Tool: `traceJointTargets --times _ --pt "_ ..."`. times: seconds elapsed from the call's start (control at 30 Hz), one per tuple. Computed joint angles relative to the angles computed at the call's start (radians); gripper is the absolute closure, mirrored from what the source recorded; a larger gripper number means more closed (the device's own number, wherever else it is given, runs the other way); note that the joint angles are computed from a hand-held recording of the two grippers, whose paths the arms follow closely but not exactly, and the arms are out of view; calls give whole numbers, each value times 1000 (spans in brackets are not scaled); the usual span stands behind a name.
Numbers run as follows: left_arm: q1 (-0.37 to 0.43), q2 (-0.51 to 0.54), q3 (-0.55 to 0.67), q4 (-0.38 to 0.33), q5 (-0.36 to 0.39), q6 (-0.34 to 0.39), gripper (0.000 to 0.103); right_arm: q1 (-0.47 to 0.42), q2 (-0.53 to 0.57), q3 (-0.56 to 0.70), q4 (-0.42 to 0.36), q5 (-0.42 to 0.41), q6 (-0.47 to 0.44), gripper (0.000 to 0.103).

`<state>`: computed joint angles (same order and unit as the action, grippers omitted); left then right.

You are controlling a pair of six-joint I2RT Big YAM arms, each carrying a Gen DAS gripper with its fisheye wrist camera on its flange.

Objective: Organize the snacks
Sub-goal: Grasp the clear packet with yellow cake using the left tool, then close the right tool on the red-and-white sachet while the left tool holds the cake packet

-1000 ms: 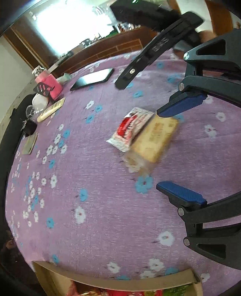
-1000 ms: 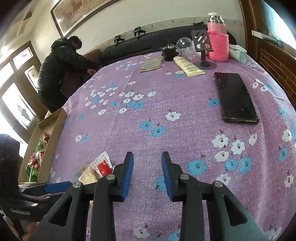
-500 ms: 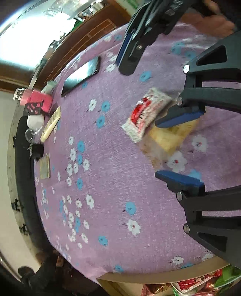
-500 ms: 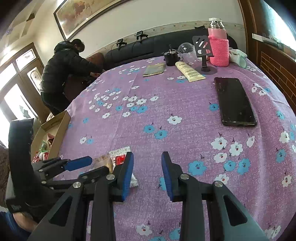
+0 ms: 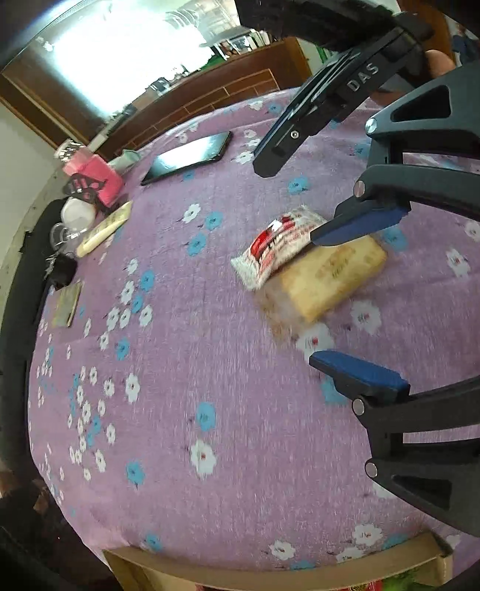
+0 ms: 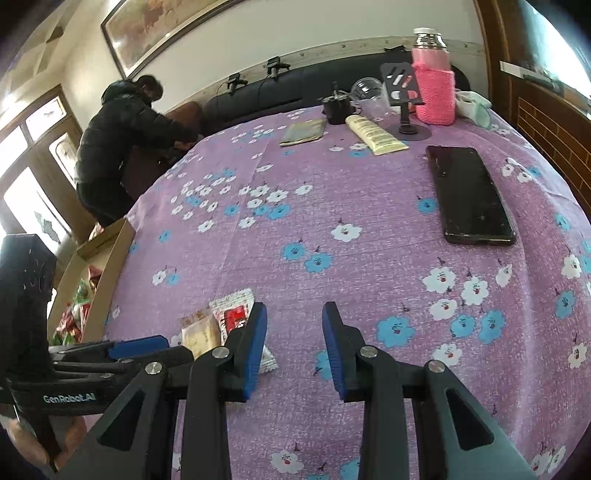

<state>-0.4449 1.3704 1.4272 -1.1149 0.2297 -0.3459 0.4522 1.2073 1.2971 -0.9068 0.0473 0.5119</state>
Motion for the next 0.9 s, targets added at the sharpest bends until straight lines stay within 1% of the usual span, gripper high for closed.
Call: traceJointTargets --times 0.07,0.13,0.23,0.3,0.37,0.43,0.5,0.57,0.63,0.67,0.77,0.9 --pt "-39 18 20 -13 -90 5 40 -3 -6 -3 6 -1 5 73" --pt "-93 36 38 -27 -208 45 40 -4 -10 -5 9 -1 8 74" --pt "-123 40 25 11 -300 107 41 -4 -18 -8 14 2 7 74" --pt "-130 30 7 24 -338 156 52 -4 -20 -8 13 3 6 73" --pt "-116 -4 -32 51 -320 221 54 -4 -20 -9 13 -7 1 73" --pt "-84 -29 -60 65 -297 247 55 2 -12 -4 9 -20 -13 73" --pt "-41 -56 -88 82 -259 272 63 12 0 4 1 -26 -30 70" --pt "-21 -64 -97 90 -240 276 66 31 22 21 -13 -20 -57 63" --pt "-6 -76 -109 98 -215 274 66 60 46 39 -32 13 -91 61" --pt "-9 -76 -110 103 -219 274 66 73 57 48 -41 37 -103 59" --pt "-13 -89 -129 126 -230 281 67 94 99 73 -73 77 -131 58" --pt "-9 -95 -137 137 -220 279 66 103 128 84 -84 86 -154 59"
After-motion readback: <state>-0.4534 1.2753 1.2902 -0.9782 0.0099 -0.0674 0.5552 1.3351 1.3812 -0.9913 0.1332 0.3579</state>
